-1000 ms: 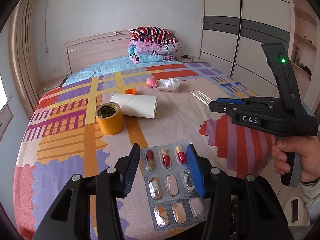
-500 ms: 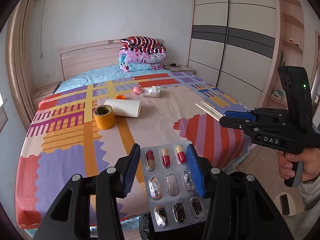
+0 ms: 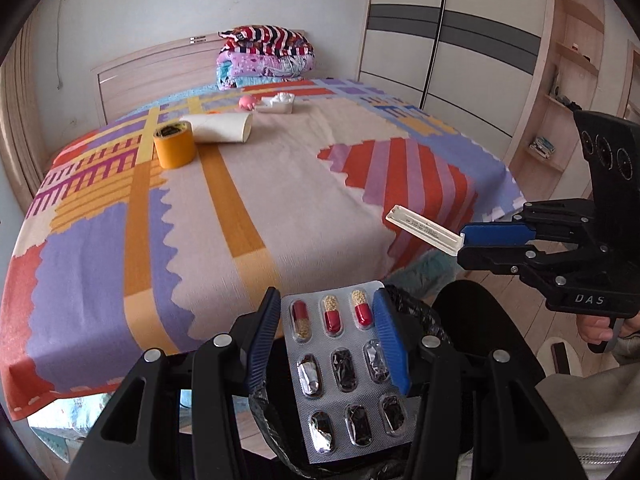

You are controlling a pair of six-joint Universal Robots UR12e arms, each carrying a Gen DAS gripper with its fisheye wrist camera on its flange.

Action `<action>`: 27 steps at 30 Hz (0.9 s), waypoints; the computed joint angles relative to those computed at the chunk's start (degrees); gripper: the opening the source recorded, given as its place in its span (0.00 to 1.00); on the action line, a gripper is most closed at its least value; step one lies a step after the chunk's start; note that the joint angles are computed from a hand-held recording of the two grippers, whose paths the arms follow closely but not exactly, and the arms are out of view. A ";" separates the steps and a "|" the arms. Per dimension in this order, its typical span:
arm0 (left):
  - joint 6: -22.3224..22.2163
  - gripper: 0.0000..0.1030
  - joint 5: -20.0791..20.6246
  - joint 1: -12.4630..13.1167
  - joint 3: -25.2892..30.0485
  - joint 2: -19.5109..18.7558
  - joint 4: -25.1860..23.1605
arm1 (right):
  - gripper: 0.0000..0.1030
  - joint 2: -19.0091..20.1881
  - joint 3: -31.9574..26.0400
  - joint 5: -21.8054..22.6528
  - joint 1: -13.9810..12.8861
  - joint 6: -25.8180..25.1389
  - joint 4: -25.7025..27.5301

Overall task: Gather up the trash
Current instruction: 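Carry the blister pack and white strip in both tools over the trash bin, then open the left tool and right tool to drop both items into the bin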

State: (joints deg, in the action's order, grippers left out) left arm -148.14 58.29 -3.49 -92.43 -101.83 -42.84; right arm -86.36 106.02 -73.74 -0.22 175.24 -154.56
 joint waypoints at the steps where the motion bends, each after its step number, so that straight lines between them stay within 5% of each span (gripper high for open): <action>1: 0.67 0.45 0.24 -0.11 -0.13 -0.06 -1.12 | 0.22 0.00 0.20 2.36 -0.44 -0.19 0.90; 17: 4.87 0.45 8.66 -2.49 -0.48 -3.09 -12.07 | 0.22 2.27 0.67 4.05 -0.32 -0.55 11.18; 27: 5.52 0.45 15.03 -4.23 -0.12 -5.42 -13.25 | 0.22 5.71 -2.01 1.00 1.80 -0.02 17.53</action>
